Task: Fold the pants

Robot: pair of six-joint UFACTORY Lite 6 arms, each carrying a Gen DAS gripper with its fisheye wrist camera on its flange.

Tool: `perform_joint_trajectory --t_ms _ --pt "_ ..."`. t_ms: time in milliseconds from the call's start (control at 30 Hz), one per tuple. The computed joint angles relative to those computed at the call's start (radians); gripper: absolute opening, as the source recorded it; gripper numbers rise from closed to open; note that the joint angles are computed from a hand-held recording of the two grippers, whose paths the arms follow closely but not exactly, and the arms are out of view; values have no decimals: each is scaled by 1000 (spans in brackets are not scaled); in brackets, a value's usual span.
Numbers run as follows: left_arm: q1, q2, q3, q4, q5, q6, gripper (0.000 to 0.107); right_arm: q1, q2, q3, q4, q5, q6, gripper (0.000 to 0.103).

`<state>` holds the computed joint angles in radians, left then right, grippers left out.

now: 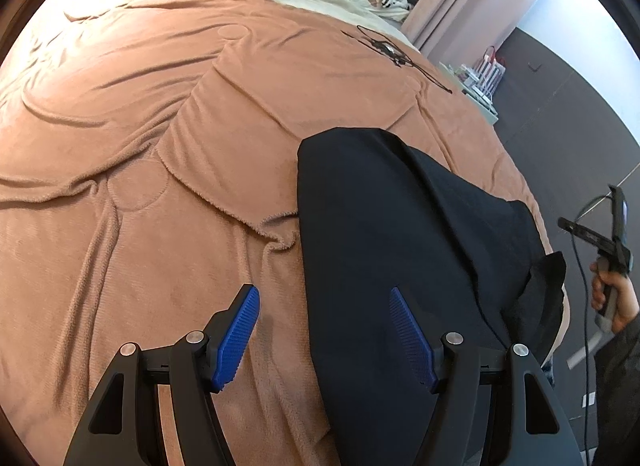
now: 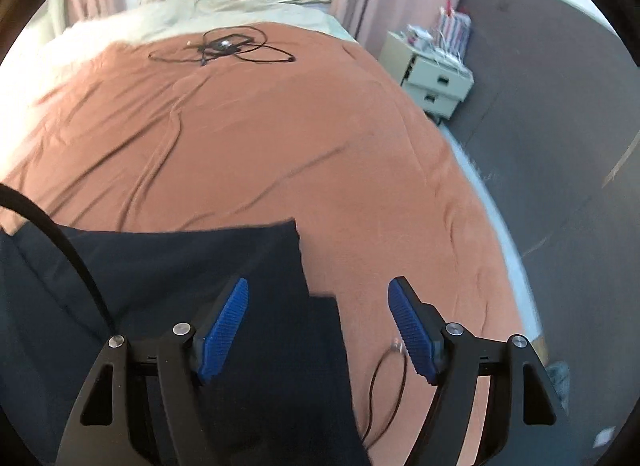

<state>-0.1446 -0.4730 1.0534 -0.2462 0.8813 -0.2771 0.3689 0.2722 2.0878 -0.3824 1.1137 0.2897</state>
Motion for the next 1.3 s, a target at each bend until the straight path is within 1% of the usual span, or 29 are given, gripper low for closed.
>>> perform_joint_trajectory --t_ms 33,100,133,200,300,333,400,500,533,667,700,833,900,933,967,1033,1067,1100,1133,1200,1233,1300 --pt "-2 -1 -2 -1 2 -1 70 -28 -74 -90 39 -26 3 72" --pt "-8 -9 -14 -4 -3 -3 70 -70 -178 -204 93 -45 -7 72" --pt "-15 -11 -17 4 -3 -11 70 -86 -245 -289 121 -66 0 71" --pt "-27 -14 -23 19 -5 -23 70 -133 -316 -367 198 -94 -40 71" --pt "-37 -18 -34 27 -7 -32 70 -188 -429 -506 271 -120 -52 66" --pt "-38 -20 -36 25 -7 -31 70 -222 -464 -544 319 -125 -79 63" --pt "-40 -27 -43 18 -6 -26 69 -267 -492 -567 377 -118 -112 62" --pt "-34 -32 -53 -16 4 2 65 -327 -590 -673 477 -132 -136 60" --pt "-26 -36 -61 -40 8 20 65 -350 -621 -679 515 -106 -146 58" --pt "-21 -50 -88 -65 15 39 62 -442 -701 -767 675 -92 -213 57" --pt "-18 -51 -94 -72 17 46 61 -480 -722 -784 710 -75 -237 57" --pt "-11 -58 -108 -80 22 55 60 -608 -749 -834 861 -27 -333 57" --pt "-4 -58 -108 -92 23 66 60 -643 -753 -846 883 -15 -353 57" --pt "-3 -56 -106 -96 24 69 60 -674 -750 -852 923 -11 -384 56" --pt "-2 -53 -104 -98 25 72 60 -702 -747 -854 945 -1 -406 54" --pt "-11 -47 -99 -93 21 69 60 -717 -729 -858 944 -17 -399 37" --pt "-16 -42 -96 -90 19 66 60 -732 -709 -859 956 -33 -407 33" --pt "-22 -39 -93 -88 17 63 60 -729 -695 -862 962 -52 -405 24" --pt "-27 -36 -91 -87 15 61 60 -757 -675 -861 980 -59 -420 13" --pt "-36 -32 -89 -81 13 54 60 -786 -664 -864 992 -67 -421 1" --pt "-38 -31 -89 -83 11 55 60 -833 -672 -869 1029 -52 -459 0" --pt "-36 -32 -93 -96 10 68 60 -879 -698 -869 1046 -34 -502 0"
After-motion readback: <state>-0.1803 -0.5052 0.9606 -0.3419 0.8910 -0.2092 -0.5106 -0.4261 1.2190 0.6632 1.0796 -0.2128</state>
